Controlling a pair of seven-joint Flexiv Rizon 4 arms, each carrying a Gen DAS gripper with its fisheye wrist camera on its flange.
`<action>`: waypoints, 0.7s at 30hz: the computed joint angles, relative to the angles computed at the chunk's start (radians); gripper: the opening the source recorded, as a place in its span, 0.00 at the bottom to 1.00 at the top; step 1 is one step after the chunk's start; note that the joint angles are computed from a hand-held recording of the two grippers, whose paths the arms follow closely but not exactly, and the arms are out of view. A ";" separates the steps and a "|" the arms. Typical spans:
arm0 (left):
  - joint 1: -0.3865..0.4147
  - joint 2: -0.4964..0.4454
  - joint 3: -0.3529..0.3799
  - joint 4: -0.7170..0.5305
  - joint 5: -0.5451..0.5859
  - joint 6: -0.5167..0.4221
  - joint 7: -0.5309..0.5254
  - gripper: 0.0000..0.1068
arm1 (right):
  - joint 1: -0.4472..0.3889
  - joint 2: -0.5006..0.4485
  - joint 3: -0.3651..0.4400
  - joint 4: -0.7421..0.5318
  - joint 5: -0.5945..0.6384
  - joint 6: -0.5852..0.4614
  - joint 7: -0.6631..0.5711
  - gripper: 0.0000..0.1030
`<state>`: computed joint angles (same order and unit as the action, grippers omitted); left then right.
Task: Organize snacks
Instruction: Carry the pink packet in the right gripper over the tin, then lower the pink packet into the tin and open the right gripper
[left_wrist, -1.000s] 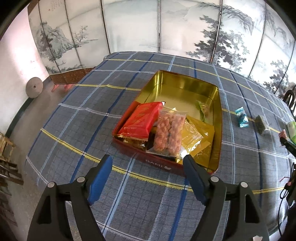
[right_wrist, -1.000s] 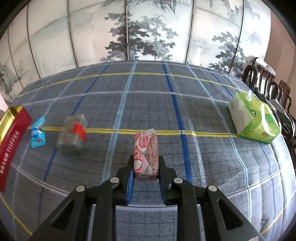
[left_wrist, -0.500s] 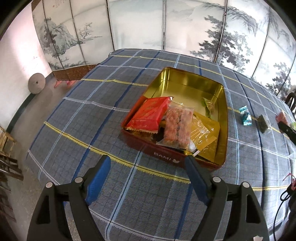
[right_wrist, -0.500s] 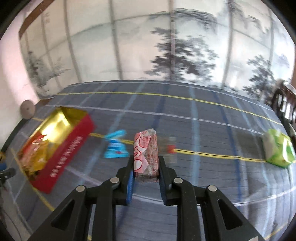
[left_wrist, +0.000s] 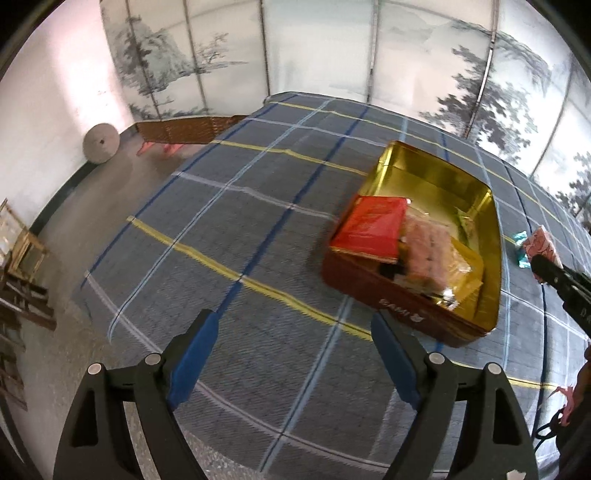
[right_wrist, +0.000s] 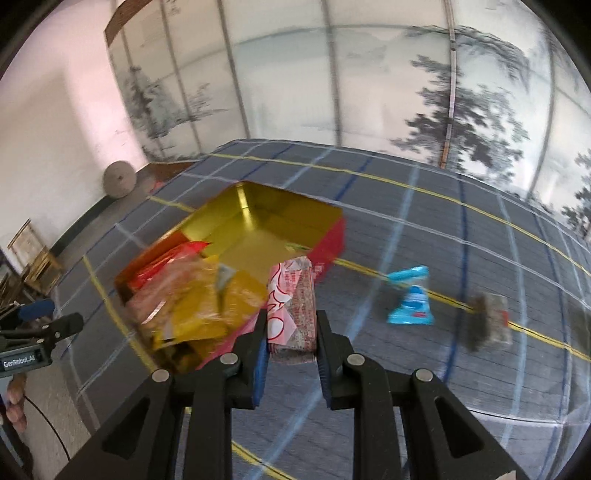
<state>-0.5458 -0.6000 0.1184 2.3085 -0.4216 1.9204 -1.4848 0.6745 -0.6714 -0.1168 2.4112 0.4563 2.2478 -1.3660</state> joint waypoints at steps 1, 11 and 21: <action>0.005 0.002 -0.001 0.004 -0.001 0.001 -0.005 0.77 | 0.008 0.000 -0.001 -0.008 -0.003 -0.007 -0.003 0.22; 0.004 0.015 0.021 0.031 -0.024 0.010 -0.013 0.77 | 0.086 -0.025 -0.062 -0.092 -0.019 -0.113 -0.005 0.22; 0.014 0.022 0.024 0.045 -0.035 0.000 -0.007 0.77 | 0.176 -0.066 -0.167 -0.141 -0.043 -0.199 0.040 0.22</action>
